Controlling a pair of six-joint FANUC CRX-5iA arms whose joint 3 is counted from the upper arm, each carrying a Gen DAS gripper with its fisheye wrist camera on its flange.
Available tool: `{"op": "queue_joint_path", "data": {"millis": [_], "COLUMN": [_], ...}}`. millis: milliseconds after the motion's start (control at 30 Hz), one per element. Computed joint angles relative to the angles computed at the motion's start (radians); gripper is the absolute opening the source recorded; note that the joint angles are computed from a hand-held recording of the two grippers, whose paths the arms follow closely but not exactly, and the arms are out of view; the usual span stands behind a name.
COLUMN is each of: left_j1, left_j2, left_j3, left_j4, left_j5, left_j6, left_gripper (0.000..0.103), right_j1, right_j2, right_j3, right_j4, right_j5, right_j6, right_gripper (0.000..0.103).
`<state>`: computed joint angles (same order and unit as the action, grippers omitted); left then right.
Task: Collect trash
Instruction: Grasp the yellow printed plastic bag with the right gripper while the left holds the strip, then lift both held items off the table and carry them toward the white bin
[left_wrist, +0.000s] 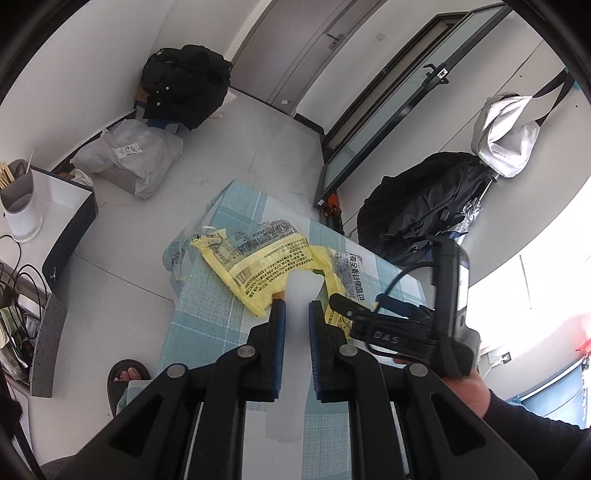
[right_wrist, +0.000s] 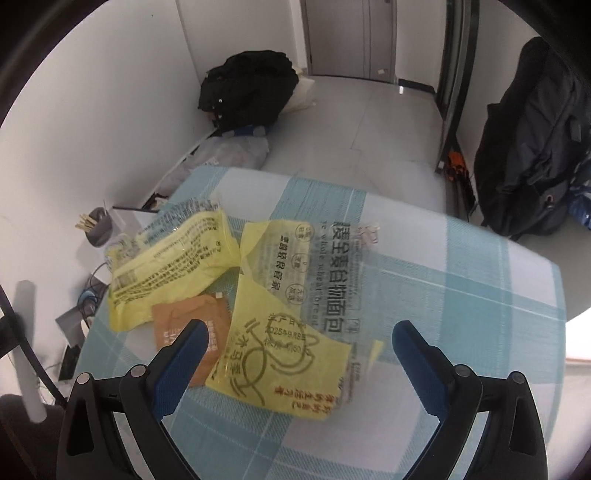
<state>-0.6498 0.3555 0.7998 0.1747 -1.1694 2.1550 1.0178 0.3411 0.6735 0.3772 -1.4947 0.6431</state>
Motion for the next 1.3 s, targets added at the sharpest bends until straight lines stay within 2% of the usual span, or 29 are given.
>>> {"op": "queue_joint_path", "data": {"millis": [267,367,500,700,1067,1300], "left_j1": [0.003,0.003,0.003,-0.003,-0.014,-0.023], "left_j2": [0.003,0.009,0.017,0.036,0.064,0.081], "left_j3": [-0.003,0.006,0.017,0.048,0.093,0.119], "left_j4": [0.016,0.018,0.018,0.01,-0.002,-0.005], "left_j5": [-0.001,-0.008,-0.019,-0.043,-0.084,-0.108], "left_j6": [-0.005,-0.008,-0.006,-0.004,-0.008,-0.008], "left_gripper": [0.008,0.008,0.008,0.008,0.008,0.008], "right_j1": [-0.001,-0.006,0.001,0.008,0.046,0.104], "right_j2": [0.035,0.03,0.014,-0.045,-0.148,-0.236], "right_j3": [0.015,0.006,-0.015,-0.088,-0.204,-0.303], "right_j4": [0.02,0.013,0.024,0.034,0.073,0.115], "right_j5": [-0.033,-0.032,-0.03,0.006,0.023,0.033], "right_j6": [0.011,0.005,-0.005,-0.033,-0.115,-0.188], "right_gripper": [0.1,0.096,0.083,0.074,0.068,0.065]}}
